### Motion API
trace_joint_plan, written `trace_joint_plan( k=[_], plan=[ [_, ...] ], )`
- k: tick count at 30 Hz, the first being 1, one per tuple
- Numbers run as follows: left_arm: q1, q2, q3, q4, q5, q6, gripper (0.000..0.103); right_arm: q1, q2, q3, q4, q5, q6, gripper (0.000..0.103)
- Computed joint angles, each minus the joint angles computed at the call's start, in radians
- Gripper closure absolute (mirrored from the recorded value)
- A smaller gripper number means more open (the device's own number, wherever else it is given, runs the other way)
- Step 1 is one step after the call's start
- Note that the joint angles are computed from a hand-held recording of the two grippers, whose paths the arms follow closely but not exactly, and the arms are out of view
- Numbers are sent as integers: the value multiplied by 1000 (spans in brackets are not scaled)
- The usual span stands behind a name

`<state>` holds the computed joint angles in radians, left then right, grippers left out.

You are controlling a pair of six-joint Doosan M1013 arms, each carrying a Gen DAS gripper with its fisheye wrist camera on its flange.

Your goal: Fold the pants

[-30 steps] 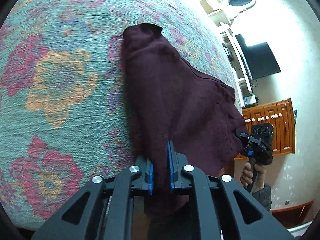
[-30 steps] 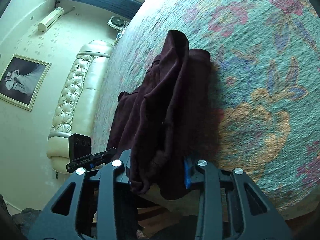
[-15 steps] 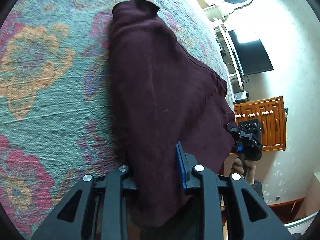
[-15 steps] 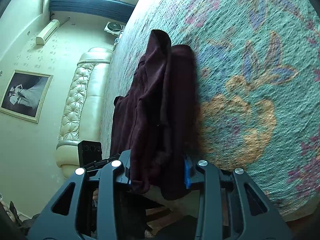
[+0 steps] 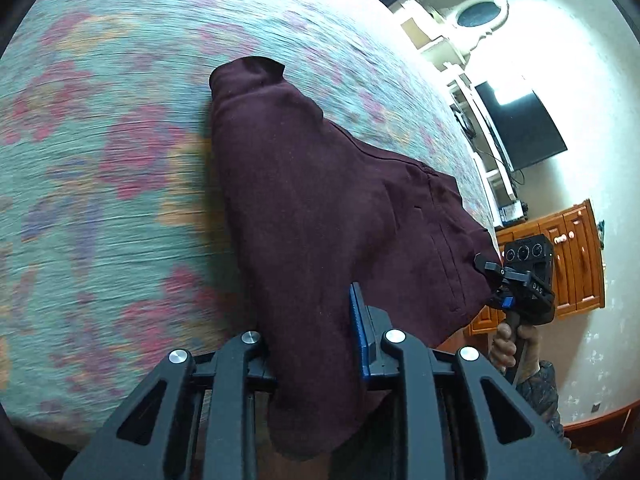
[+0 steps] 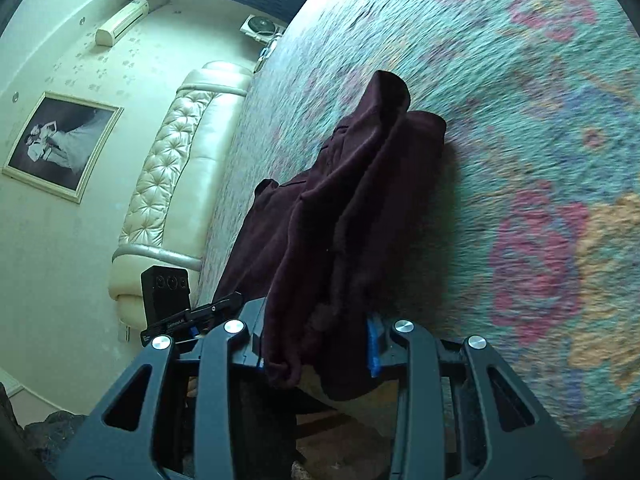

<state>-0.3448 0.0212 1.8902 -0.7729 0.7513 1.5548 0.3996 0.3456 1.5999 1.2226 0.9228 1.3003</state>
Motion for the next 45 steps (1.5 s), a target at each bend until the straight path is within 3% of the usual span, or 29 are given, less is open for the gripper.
trace_joint_plan(
  k=[4,7,10,15,19,22,25,29,37,38,39,41,42,45],
  plan=[
    [40,-47,47,19,10,-10,78,42,53,-61,10,49,-5,69],
    [71,-52,76,-60,26,38,77,53,62,-64,-13,63,17,70],
    [56,-38,73,-77,13,70,73,41,58,-29,4,67,35,70],
    [24,-48,62,30,-11,70,43,34,50,-14,23,67,31,62],
    [16,-79,62,115,-19,43,29,23,19,-8,-56,41,69,52],
    [2,-78,48,205,-60,2,23,10,5,-6,-62,-1,70,43],
    [33,-58,31,196,-69,28,22,1,29,-32,-31,-27,74,38],
    [93,12,6,19,-42,145,22,7,95,-96,-34,-25,99,38],
    [134,112,-45,-159,-16,236,22,36,175,-198,-49,-5,100,29],
    [135,118,-50,-166,-15,235,22,39,180,-206,-52,3,94,32],
    [137,121,-50,-172,-16,234,23,40,184,-212,-53,13,89,43],
    [132,121,-55,-119,-34,181,40,47,198,-224,-50,28,107,62],
    [127,120,-61,-43,-39,120,57,48,199,-218,-25,21,99,69],
    [137,111,-54,-20,-38,98,76,50,188,-194,7,-7,61,73]
  ],
)
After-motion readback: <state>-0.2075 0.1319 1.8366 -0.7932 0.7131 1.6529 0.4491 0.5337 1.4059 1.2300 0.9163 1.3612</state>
